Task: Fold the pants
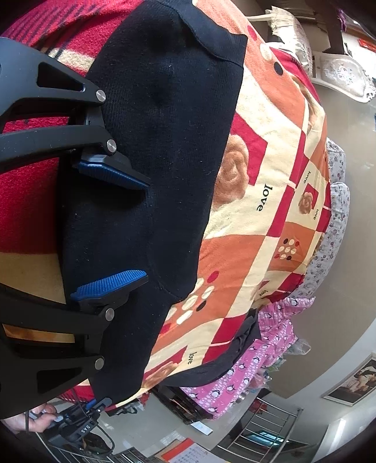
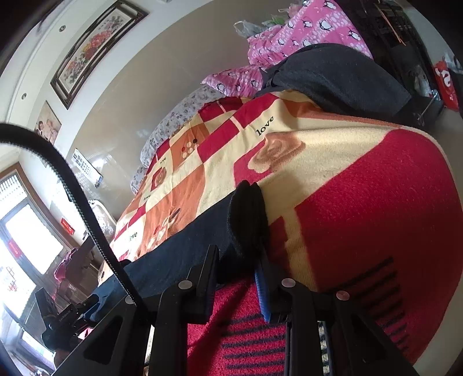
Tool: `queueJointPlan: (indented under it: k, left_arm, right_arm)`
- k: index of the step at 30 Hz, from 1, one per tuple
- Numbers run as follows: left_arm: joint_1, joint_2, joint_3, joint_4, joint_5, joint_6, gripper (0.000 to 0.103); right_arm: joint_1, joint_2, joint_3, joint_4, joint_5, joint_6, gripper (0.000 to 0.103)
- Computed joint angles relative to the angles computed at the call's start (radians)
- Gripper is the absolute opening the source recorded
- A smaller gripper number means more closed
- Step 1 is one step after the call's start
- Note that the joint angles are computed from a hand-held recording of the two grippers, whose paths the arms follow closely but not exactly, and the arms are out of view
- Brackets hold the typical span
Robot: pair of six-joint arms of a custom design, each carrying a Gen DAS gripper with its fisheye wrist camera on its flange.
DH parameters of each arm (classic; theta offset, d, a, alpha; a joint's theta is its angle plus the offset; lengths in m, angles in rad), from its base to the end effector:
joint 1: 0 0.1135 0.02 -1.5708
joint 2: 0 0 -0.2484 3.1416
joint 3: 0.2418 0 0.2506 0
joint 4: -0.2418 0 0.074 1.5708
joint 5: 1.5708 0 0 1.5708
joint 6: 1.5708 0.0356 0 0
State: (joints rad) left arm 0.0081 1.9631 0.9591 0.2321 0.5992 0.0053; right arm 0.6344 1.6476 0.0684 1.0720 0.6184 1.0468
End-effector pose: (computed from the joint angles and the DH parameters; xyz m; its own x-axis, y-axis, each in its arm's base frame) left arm 0.3705 -0.0171 0.0979 -0.6954 -0.0013 -0.7187 0.4011 0.8290 -0.3896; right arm 0.1629 0.0942 0.0673 -0.2605 0.6842 -0.6812 0.3013 0.7279 0.6159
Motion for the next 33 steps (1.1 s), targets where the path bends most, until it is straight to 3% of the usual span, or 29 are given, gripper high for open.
queueJointPlan:
  k: [5,9,14,19,24,28,33]
  left_arm:
    - [0.012,0.016,-0.003,0.024,0.028,-0.015,0.058]
    - [-0.002,0.01,-0.019,0.052,-0.005,-0.008,0.06]
    - [-0.033,-0.006,-0.035,0.057,-0.051,0.036,0.07]
    - [-0.05,-0.006,-0.037,0.063,-0.077,0.05,0.075]
    - [-0.017,0.019,-0.014,0.059,0.005,0.03,0.075]
    - [-0.012,0.021,-0.012,0.06,0.024,0.024,0.075]
    - [-0.027,0.008,-0.025,0.062,-0.01,0.037,0.075]
  right_arm:
    - [0.025,-0.095,0.061,-0.234,0.046,-0.005,0.023]
    - [0.043,-0.146,0.124,-0.42,0.073,-0.008,0.027]
    - [0.077,-0.144,0.242,-0.653,0.123,-0.011,0.04]
    - [0.088,-0.116,0.193,-0.481,0.1,-0.094,0.067]
    - [0.095,-0.102,0.257,-0.59,0.116,-0.096,0.07]
    - [0.099,-0.086,0.292,-0.627,0.115,-0.116,0.078]
    - [0.091,-0.079,0.243,-0.514,0.1,-0.131,0.079]
